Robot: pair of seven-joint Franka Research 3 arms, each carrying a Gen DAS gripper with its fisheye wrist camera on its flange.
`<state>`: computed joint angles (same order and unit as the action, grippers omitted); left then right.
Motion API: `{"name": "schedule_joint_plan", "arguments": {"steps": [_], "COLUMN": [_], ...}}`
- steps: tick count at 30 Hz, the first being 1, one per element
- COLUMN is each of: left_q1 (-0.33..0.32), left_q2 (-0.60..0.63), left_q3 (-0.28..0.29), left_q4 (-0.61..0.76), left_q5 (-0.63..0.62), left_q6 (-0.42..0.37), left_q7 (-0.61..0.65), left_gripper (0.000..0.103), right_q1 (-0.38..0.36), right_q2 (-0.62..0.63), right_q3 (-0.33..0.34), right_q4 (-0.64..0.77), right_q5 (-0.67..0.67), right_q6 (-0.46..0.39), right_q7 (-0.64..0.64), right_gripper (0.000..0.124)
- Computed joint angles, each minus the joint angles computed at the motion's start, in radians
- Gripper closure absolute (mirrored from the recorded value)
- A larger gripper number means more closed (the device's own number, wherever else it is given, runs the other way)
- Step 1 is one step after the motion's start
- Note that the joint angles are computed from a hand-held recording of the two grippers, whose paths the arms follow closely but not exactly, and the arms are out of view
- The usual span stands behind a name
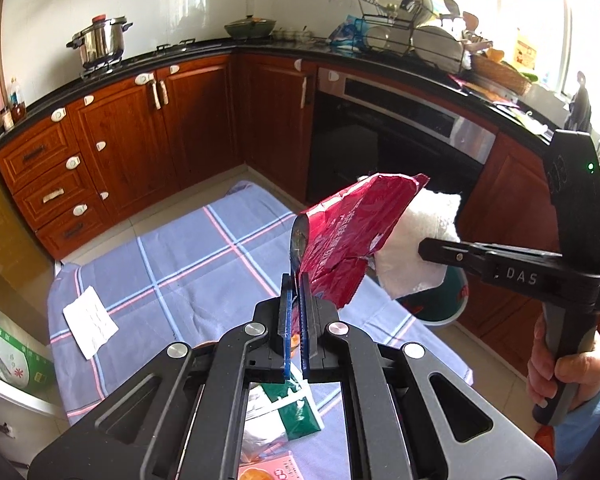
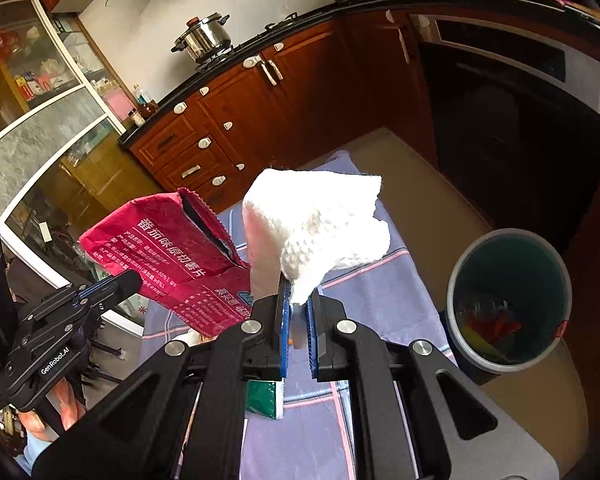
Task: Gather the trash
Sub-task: 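Carry the red packet and tissue over the bin and open both grippers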
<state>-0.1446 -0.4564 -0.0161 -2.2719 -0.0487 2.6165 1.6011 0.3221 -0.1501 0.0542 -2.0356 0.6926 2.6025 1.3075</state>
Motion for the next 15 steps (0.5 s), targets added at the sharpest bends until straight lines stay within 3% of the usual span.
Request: {"name": "schedule_joint_plan", "arguments": {"steps": [10,15], "left_q1": [-0.069,-0.094], "left_q2": [0.127,0.25], "left_q3": [-0.039,-0.094], "left_q4": [0.118,0.215], "left_q5": [-0.059,-0.088], "left_q6": [-0.026,-0.045], "left_q7": [0.035,0.06], "left_gripper": [0.1,0.1], "right_q1": [-0.048,-0.089], "right_q2": [-0.062,-0.081], "right_q3": [-0.051,-0.077], "right_q4": [-0.076,-0.116], "right_q5": [0.029,0.014], "right_q6": [0.013,0.02], "right_q7": [-0.029,-0.025], "right_gripper": [0.117,0.117]}}
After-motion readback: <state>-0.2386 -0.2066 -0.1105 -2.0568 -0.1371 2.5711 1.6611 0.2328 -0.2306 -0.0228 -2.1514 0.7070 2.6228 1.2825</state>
